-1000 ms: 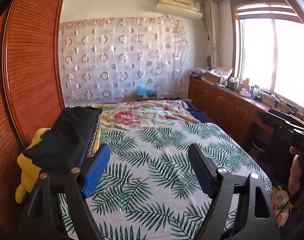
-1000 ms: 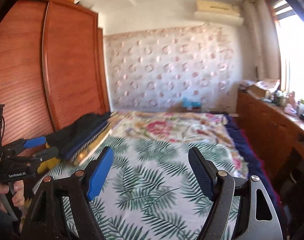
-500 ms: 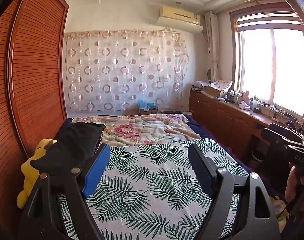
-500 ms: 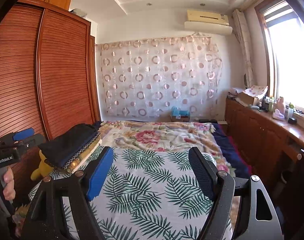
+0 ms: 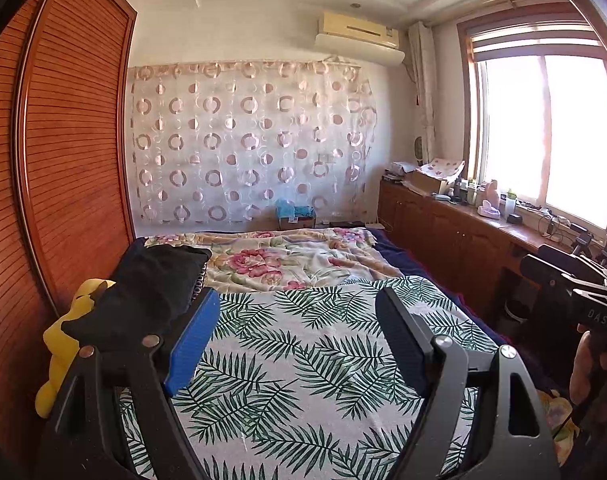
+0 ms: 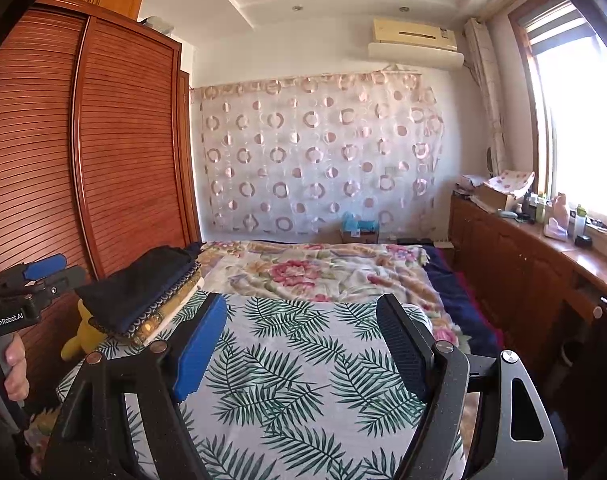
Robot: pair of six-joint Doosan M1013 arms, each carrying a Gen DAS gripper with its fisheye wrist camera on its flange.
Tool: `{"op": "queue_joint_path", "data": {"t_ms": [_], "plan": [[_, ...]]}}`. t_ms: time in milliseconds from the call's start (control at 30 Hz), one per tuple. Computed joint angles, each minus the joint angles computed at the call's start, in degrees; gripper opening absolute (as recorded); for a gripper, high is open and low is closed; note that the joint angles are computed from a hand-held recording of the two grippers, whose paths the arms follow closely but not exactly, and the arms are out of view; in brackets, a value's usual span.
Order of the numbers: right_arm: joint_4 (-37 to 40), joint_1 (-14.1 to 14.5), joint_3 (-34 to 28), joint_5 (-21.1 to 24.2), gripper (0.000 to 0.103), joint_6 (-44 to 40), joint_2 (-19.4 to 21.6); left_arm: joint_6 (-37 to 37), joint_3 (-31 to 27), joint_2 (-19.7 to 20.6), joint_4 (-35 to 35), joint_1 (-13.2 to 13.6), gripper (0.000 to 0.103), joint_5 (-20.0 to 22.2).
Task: Fold small clothes
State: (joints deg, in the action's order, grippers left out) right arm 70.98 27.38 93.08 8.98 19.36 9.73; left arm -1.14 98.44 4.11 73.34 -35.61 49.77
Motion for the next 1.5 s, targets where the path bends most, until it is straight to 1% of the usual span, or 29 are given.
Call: {"op": "queue_joint_path", "data": {"t_ms": [167, 500, 800, 967, 1500], "plan": [[-0.37, -0.34, -0.22, 0.59, 0.079, 0.25, 0.25, 0.14, 0.04, 0.02, -0.13, -0.03, 0.081, 0.05], [3.02, -0.9, -0.31, 1.35, 0.079, -3.21, 0.41, 0.23, 0.07, -0.03, -0.14, 0.02, 0.081, 0.05], [2.44, -1.23, -0.53, 1.88, 0.079, -2.78, 0.57, 0.24, 0.11, -0.02, -0.2, 0.01, 0.081, 0.05], [3.37, -1.68, -0.47, 2.65, 0.079, -4.01, 0.65, 0.22, 0.08, 0.0, -0.19, -0.01, 0.081, 0.07], [5.35, -2.24, -0.33, 3.16, 0.079, -6.28, 0.62, 0.22, 0.08, 0.04, -0.17, -0.03, 0.081, 0.04]]}}
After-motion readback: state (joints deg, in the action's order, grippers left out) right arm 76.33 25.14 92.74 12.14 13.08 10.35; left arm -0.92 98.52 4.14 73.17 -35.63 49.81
